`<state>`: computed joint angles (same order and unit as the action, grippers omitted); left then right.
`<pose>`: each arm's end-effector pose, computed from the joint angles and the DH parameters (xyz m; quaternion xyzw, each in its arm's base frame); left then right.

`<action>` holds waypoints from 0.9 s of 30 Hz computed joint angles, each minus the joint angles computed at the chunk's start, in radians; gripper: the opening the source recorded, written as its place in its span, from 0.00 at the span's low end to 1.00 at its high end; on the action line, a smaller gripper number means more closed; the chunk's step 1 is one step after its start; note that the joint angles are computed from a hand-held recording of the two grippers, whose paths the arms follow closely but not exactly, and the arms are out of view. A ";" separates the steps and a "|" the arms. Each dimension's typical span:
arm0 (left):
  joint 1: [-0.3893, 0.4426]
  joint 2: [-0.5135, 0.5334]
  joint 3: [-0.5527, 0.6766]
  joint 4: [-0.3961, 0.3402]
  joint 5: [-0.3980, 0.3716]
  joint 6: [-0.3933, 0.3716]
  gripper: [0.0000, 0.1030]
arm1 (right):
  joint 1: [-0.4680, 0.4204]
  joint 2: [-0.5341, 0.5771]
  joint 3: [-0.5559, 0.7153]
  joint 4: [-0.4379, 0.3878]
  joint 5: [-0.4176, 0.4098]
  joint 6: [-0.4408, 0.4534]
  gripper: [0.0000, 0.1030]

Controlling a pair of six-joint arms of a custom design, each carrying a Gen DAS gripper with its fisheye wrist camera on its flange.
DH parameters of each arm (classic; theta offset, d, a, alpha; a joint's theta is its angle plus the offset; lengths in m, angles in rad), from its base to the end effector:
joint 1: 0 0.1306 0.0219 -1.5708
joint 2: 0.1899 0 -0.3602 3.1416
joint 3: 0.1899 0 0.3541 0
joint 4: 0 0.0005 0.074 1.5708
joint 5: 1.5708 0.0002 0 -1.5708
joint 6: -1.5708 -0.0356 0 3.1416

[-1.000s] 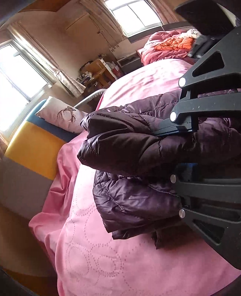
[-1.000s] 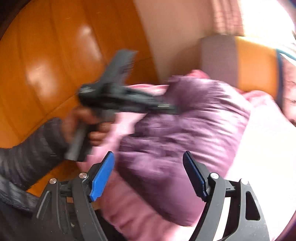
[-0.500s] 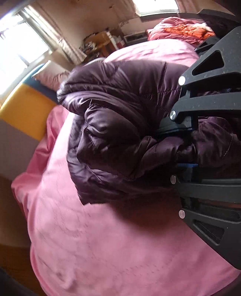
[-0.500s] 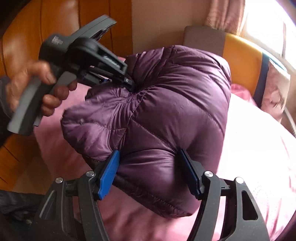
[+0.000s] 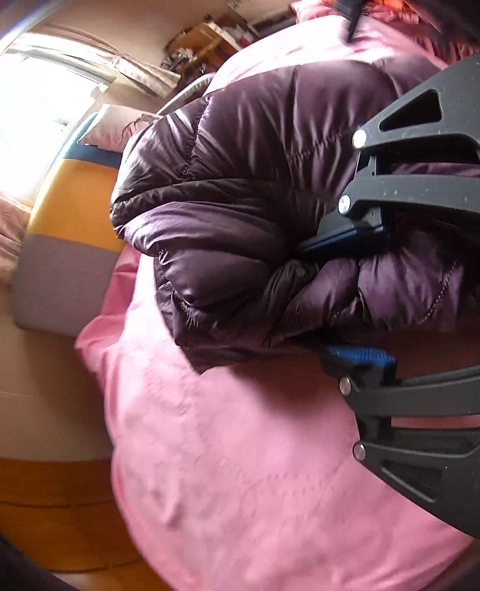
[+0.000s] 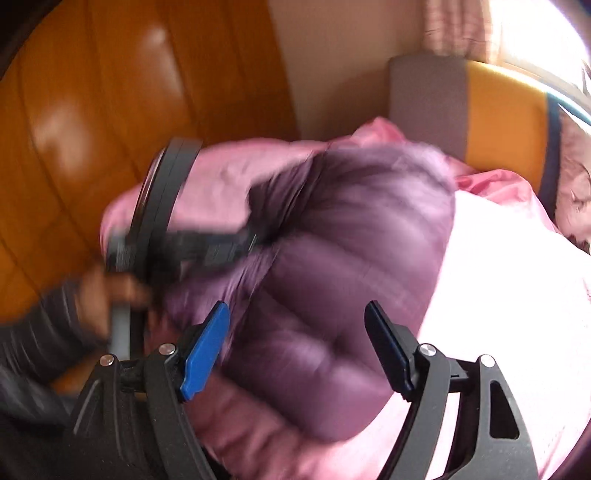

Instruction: Fold large clothes

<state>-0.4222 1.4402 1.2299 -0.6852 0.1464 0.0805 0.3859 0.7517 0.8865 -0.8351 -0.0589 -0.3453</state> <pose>0.4151 -0.1927 0.3309 0.1839 0.9232 -0.1490 0.3028 0.2259 0.0935 0.3987 -0.0308 0.9059 0.1756 0.3841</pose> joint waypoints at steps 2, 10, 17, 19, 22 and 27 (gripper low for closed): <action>-0.004 -0.017 -0.020 0.020 -0.021 0.007 0.44 | -0.074 0.054 0.045 0.027 0.003 0.010 0.73; 0.026 0.000 -0.025 0.035 0.011 0.017 0.57 | -0.113 0.347 0.226 0.058 0.058 -0.043 0.74; 0.060 0.044 -0.024 0.035 0.088 -0.014 0.57 | -0.119 0.552 0.286 0.029 0.040 -0.049 0.82; 0.072 0.060 -0.018 0.035 0.129 -0.011 0.57 | -0.114 0.570 0.286 0.032 0.036 -0.058 0.84; 0.093 0.075 -0.015 0.032 0.197 0.002 0.57 | -0.131 0.527 0.247 0.081 -0.033 -0.064 0.89; 0.114 0.076 -0.017 0.028 0.266 0.009 0.57 | -0.221 0.349 0.089 0.211 -0.149 -0.147 0.98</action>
<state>-0.3079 1.5162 1.2128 -0.6573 0.4121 0.0892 0.1652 1.1010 0.9759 -0.6245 -0.2080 -0.4928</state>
